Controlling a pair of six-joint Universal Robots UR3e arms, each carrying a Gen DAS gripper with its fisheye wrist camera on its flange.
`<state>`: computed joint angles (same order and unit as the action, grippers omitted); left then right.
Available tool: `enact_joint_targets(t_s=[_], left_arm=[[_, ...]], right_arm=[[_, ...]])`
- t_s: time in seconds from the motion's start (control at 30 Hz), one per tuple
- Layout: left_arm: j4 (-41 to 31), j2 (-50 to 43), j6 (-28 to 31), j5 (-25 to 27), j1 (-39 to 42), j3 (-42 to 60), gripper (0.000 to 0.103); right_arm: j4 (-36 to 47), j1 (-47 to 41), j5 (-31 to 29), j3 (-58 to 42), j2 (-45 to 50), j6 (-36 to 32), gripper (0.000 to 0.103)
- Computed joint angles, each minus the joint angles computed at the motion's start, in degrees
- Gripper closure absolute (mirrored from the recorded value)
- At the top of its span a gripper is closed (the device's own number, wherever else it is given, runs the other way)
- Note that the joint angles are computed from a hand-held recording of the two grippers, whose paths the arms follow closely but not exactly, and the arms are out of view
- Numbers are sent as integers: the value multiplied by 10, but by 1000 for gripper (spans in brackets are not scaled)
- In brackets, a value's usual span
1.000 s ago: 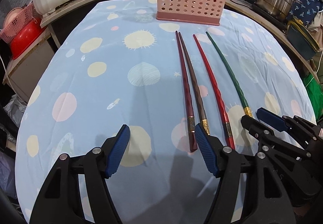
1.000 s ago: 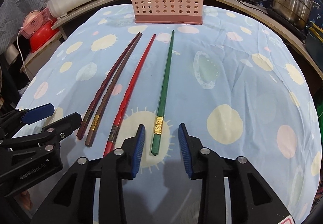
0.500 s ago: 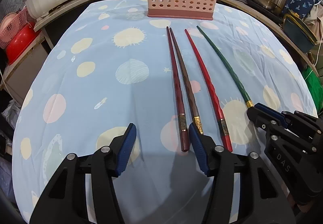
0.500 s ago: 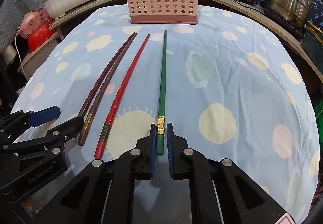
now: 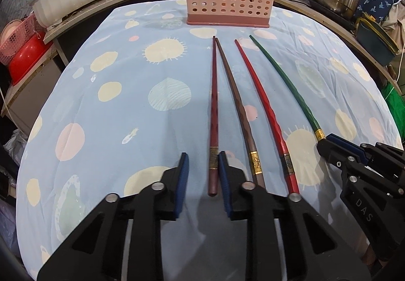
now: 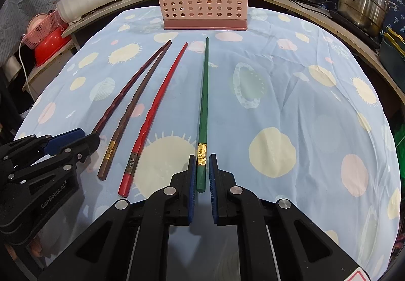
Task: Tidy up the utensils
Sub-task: 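Lift both chopsticks and carry them toward the pink holder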
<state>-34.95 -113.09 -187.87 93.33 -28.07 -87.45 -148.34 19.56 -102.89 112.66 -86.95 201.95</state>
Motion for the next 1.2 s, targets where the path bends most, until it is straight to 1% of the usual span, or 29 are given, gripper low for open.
enact_joint_targets(t_s=[0.03,0.13,0.37,0.77,1.0,1.2], left_arm=[[0,1,1,-2,0,0,89],[-1,4,6,-6,2,-3,95],[-10,20,7,-16,0,-11,96],[-32,60,-1,-9,5,-18,96],[-37,95,-6,-10,18,-20,96],[-45,121,-6,-24,38,2,96]], right_arm=[[0,0,0,1,-1,0,94],[2,1,0,-1,0,1,95],[15,0,10,23,-34,8,96],[40,2,7,52,-114,19,96],[65,-12,-1,36,-169,15,96],[92,-31,-7,-14,-199,-4,96]])
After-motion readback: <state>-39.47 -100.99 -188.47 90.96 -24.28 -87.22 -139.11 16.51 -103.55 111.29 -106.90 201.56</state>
